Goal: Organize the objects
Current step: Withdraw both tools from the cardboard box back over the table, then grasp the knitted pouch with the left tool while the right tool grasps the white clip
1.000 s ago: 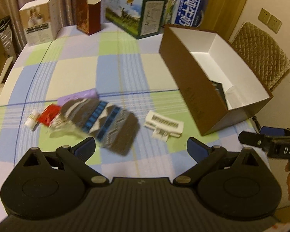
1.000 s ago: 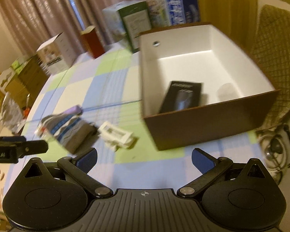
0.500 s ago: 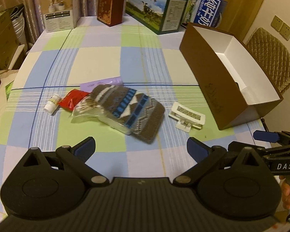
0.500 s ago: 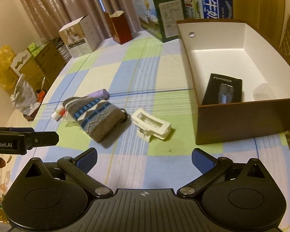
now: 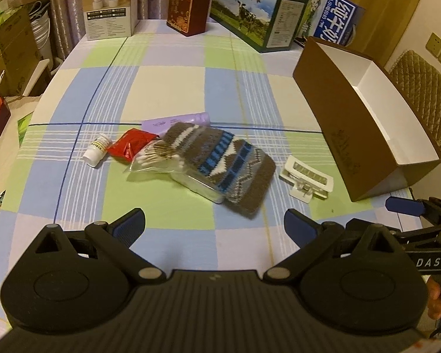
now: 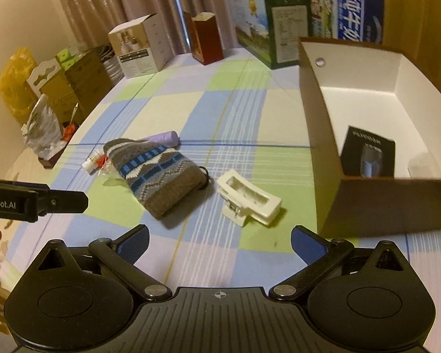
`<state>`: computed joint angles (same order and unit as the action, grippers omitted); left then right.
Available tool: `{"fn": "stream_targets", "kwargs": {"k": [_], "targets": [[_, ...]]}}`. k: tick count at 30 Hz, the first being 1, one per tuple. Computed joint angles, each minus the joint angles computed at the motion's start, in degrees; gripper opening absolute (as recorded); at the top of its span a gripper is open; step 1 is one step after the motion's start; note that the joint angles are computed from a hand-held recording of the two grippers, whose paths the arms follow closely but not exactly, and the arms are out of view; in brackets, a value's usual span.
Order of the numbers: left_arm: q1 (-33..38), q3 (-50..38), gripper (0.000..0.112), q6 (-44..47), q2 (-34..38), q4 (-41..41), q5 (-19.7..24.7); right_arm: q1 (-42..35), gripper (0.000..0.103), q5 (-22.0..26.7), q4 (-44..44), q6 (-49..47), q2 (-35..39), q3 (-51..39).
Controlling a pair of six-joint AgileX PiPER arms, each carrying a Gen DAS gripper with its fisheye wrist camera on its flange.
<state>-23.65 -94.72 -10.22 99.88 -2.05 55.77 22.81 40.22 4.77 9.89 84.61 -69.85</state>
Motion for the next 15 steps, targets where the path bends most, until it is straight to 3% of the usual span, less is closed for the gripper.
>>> {"fn": "stream_targets", "kwargs": {"k": [7,15], "targets": [[1.54,2.48,0.098,1.01,0.01,-1.23,-4.38,2.53,0.081,-4.44,-5.98,0.17,4.34,-0.66],[2.8,1.12,0.093,1.22,3.1,-2.01,-6.23,3.71,0.06,-7.12,-13.93,0.71,11.95,-3.36]]}}
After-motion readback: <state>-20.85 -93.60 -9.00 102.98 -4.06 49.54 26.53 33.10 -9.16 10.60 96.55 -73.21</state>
